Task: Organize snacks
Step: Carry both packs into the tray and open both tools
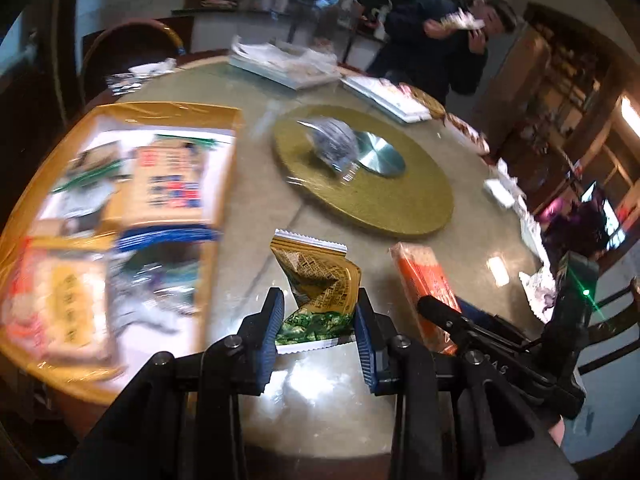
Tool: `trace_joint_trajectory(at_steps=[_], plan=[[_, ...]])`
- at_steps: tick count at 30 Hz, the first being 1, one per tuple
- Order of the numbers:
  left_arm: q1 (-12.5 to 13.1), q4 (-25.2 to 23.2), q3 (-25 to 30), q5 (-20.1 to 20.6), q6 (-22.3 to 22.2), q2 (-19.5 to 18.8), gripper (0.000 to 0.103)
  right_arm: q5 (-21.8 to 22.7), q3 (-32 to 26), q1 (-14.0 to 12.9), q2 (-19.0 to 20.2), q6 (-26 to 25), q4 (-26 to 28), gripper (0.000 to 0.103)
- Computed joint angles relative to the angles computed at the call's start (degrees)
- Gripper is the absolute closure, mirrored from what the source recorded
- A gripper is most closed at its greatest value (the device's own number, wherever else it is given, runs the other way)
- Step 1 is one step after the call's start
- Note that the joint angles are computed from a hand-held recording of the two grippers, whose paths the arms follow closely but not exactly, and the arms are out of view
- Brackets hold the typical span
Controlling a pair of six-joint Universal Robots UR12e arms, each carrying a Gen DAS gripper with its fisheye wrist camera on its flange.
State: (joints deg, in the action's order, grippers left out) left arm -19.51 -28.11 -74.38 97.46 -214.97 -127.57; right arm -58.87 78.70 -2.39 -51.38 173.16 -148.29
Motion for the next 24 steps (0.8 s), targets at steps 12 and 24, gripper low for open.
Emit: trace_joint_trajectory(at_steps=[12, 24], plan=[[1.7, 8.5, -10.0, 4.7, -5.5, 6.4, 0.069, 7.2, 1.7, 1.7, -2.1, -1.2, -3.9, 0.048], [5.5, 9.8, -11.6, 4.6, -6.1, 6.8, 0.069, 15.1, -9.4, 5.9, 2.2, -6.7, 7.9, 0.048]])
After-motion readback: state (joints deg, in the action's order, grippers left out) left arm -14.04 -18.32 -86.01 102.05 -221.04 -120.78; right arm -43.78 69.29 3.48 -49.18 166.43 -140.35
